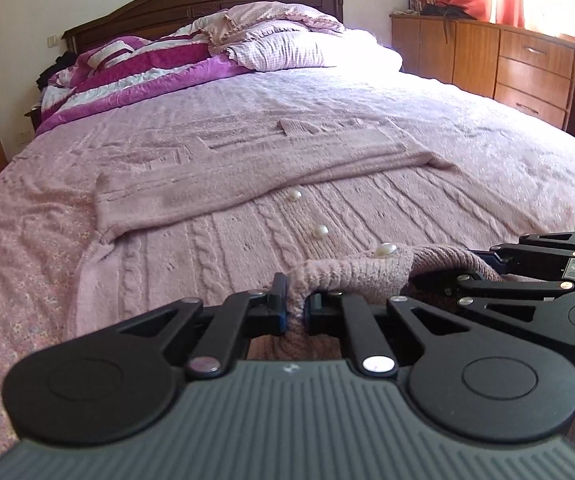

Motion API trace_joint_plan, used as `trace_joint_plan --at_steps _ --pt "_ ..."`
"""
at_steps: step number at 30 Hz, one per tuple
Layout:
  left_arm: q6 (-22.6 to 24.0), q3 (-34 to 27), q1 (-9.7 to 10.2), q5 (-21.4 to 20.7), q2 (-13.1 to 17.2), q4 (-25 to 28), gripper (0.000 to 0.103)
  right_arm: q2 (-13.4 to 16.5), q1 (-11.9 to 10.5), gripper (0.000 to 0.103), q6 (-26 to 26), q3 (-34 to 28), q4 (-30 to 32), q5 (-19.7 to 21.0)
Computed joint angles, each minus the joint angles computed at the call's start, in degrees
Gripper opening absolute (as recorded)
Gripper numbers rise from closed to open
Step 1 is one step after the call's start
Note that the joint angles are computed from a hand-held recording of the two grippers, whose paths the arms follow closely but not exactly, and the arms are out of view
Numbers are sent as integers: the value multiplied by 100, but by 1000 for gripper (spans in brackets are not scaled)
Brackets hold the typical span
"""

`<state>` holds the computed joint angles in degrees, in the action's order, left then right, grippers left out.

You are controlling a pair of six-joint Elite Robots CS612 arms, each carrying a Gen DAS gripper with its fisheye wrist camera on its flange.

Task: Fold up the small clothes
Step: 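Lift the hem with both grippers and fold it toward the collar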

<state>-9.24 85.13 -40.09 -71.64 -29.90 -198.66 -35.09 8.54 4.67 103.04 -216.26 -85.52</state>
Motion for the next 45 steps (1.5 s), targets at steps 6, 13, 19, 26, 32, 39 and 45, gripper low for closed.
trace_joint_plan --at_steps 6,13,19,26,32,39,45 --pt "-221 -250 96 -67 36 58 10 -54 -122 19 326 -274 242 378" --pt "-333 -602 212 -41 101 162 10 66 -139 15 418 -713 187 530" --pt "-199 -973 269 43 237 162 10 160 -171 14 793 -1045 161 580" --pt "-48 -1367 332 161 390 -143 10 260 -176 13 1056 -1460 172 599" --pt "97 -1942 441 110 609 -94 10 449 -126 13 1050 -2073 358 392" --pt "11 -2933 591 23 1122 451 10 870 -73 13 751 -3020 1092 82" --pt "-82 -3935 679 -5 1703 1222 10 1387 10 14 622 -3908 1866 -339"
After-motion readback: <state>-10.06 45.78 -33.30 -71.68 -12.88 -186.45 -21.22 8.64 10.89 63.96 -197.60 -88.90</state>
